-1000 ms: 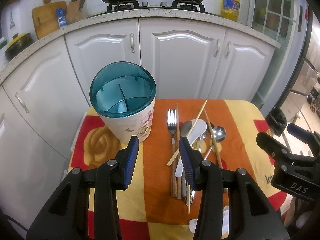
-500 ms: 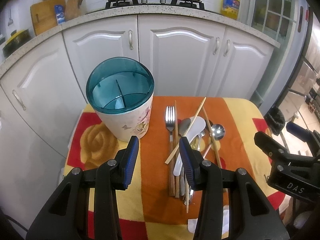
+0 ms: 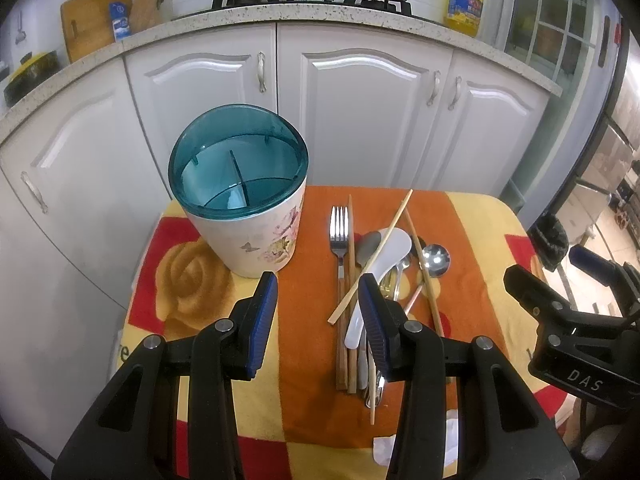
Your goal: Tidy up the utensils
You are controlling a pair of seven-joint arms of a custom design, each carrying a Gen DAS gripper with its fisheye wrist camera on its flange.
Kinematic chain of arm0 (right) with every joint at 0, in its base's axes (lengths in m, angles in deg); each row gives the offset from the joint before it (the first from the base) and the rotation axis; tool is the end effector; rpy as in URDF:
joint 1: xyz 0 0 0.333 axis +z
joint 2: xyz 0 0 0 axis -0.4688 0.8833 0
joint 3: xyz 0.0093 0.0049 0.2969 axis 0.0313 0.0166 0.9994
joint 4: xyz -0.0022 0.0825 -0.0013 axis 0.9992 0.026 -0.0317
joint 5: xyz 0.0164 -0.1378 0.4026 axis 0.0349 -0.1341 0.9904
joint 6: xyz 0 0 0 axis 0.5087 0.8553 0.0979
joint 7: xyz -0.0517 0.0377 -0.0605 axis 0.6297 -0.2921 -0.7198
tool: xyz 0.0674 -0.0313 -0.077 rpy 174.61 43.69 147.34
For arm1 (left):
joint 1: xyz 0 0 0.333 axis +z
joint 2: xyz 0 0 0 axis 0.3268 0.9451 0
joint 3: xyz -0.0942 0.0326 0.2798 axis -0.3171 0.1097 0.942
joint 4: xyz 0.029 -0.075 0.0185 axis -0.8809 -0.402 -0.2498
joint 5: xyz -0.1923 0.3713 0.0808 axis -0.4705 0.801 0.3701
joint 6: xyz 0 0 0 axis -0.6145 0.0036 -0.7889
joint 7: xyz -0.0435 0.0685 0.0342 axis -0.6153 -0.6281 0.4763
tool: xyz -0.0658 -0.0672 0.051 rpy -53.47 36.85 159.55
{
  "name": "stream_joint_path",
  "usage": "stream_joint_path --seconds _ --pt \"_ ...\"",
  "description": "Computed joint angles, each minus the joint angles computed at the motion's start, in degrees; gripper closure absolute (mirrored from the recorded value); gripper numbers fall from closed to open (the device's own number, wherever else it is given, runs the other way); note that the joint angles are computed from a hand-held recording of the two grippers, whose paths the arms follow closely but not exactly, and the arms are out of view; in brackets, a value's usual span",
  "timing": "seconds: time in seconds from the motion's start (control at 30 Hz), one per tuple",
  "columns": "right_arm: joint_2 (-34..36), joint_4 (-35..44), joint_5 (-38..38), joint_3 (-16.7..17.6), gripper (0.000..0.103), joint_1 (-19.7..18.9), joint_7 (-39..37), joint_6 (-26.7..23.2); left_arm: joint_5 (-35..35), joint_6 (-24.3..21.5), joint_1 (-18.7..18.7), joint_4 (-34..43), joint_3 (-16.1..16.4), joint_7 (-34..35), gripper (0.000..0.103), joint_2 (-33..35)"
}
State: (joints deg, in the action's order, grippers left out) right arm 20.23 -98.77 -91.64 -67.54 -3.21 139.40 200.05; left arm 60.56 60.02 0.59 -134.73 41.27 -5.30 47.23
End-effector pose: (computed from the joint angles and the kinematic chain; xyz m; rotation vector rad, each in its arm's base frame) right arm 0.6850 0.2817 0.4613 -1.7415 1.7857 -0.7655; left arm 0.7006 -0.3168 0.4811 -1.6907 1.9841 -0.7973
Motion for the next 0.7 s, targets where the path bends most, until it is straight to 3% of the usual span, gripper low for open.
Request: stream_joint_path --seconds 0.27,0.7 --pt "0.62 1.31 2.51 0.78 0.003 -0.46 -2.94 -2.87 -0.39 -0.53 0.03 0.71 -0.01 0.04 0.062 0.54" --pt "1.12 0.71 0.04 -0.36 0.003 0.26 -0.29 -0.29 -1.25 -0.94 0.31 1.01 -0.28 0.73 0.062 0.78"
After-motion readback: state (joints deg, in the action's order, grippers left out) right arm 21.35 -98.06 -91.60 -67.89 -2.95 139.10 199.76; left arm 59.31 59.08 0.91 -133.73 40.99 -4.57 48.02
